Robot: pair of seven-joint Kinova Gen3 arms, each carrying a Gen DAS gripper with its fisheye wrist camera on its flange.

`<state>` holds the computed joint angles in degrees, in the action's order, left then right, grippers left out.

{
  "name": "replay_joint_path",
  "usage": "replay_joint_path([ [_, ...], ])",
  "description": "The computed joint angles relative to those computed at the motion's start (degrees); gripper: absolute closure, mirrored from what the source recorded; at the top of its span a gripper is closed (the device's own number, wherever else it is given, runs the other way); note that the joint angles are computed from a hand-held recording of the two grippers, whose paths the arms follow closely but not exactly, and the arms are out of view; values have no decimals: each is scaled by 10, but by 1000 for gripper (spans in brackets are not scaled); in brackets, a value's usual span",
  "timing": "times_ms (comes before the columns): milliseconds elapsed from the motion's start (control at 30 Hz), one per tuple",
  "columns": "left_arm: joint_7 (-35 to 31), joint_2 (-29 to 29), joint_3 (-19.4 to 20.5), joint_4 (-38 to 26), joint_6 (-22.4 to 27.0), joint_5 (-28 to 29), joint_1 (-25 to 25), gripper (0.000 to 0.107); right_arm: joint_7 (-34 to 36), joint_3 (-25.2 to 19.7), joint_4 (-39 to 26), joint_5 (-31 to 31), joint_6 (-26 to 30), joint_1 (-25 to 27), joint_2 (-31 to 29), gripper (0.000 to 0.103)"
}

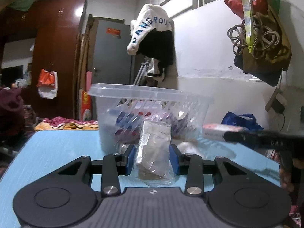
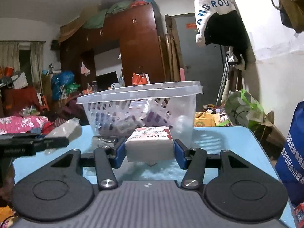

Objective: Organize objects
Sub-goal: 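Grasp a white paper packet with the left tool while the right grasps a white box, then carry both held items over the white basket and release them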

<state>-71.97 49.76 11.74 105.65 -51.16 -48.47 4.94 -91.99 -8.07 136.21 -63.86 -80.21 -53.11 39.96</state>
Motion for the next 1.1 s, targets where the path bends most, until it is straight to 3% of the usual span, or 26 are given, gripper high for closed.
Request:
replay_joint_path([
  [100,50,6,12,-33,27,-33,-5,65,-18,-39,12,27,-42,38,12,47],
  [200,120,19,19,-65,43,-83,-15,65,15,-87,-2,13,-68,69,22,47],
  [433,128,23,-7,-54,14,-74,-7,65,28,-87,-10,-1,-66,63,24,47],
  [700,119,20,-11,-52,17,-64,-1,65,34,-93,-9,-4,-71,64,27,47],
  [800,113,19,-11,-49,15,-63,-1,65,16,-57,-3,-1,-71,33,33,47],
  [900,123,22,-29,-49,-10,-68,5,65,3,-54,-2,-18,-114,13,54,47],
  [1000,74,40,11,-22,-75,-48,-38,65,-33,-74,23,9,-162,23,56,47],
  [1100,67,22,1,-13,-112,-24,-26,65,8,-30,16,10,-147,-13,10,47],
])
